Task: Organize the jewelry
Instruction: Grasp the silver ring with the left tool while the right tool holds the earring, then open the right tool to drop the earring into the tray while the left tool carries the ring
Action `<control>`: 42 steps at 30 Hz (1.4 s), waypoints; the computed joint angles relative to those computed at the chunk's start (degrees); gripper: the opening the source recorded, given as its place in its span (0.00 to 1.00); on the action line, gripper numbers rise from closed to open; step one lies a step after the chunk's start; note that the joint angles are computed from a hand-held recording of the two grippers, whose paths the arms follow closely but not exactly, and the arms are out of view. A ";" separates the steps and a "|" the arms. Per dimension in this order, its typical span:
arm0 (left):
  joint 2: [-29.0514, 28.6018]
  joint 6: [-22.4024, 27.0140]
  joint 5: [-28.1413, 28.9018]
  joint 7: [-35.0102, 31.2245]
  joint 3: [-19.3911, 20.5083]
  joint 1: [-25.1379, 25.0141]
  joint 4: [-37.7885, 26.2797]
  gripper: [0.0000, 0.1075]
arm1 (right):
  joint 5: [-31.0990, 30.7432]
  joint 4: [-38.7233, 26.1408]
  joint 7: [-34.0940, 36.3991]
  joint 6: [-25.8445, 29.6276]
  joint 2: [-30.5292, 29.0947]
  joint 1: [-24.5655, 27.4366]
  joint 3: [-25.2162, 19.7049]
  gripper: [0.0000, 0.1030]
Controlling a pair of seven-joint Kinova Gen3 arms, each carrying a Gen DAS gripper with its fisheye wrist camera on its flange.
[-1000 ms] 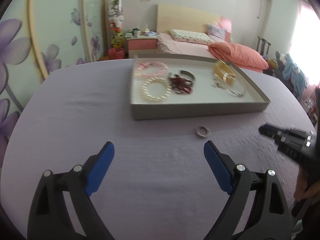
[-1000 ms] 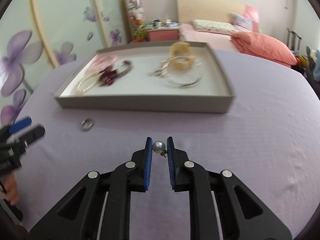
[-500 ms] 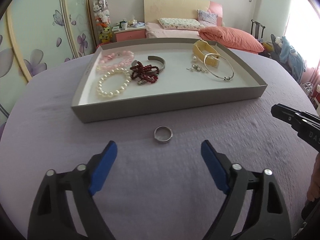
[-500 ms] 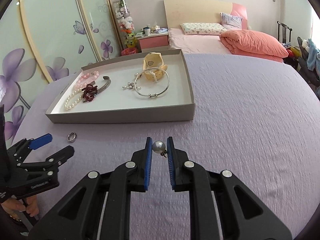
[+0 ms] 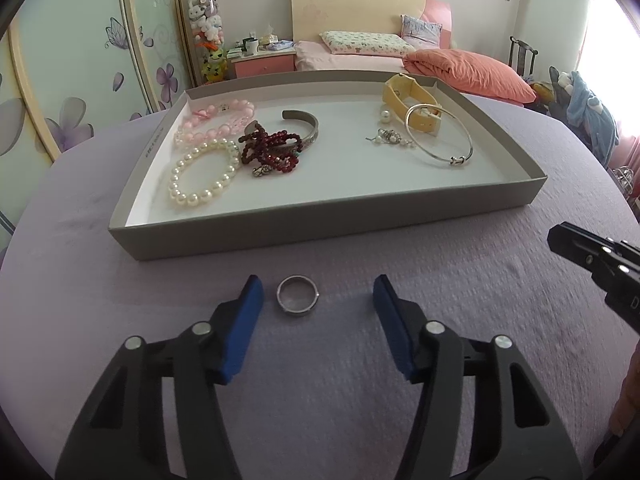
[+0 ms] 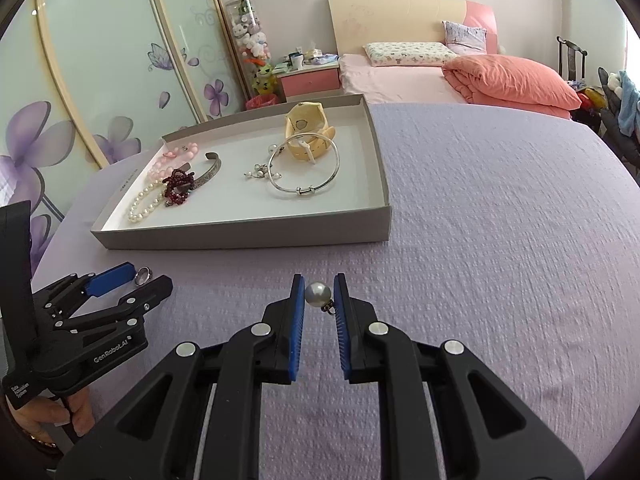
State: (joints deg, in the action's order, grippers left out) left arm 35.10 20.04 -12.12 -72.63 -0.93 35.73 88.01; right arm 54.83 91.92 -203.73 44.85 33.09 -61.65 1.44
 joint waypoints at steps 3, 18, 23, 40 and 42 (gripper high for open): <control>0.06 -0.06 0.02 0.01 -0.06 0.13 -0.07 0.49 | -0.14 -0.29 0.35 0.05 0.09 0.06 -0.13 0.15; -1.52 -2.33 3.01 -4.95 3.69 -4.07 3.00 0.20 | -0.70 -1.33 1.48 0.00 0.21 -0.54 0.10 0.15; -3.47 -3.07 4.69 -7.17 4.60 -6.46 6.11 0.20 | -0.41 -2.04 1.77 0.77 0.29 -1.05 -0.02 0.15; -11.78 -9.84 8.47 -9.56 5.22 -12.07 11.69 0.20 | 1.23 -9.27 7.68 5.30 2.21 -2.91 0.54 0.15; -11.65 -9.91 8.60 -9.55 4.80 -11.56 10.43 0.20 | 1.62 -11.22 9.21 7.18 2.98 -3.26 0.96 0.15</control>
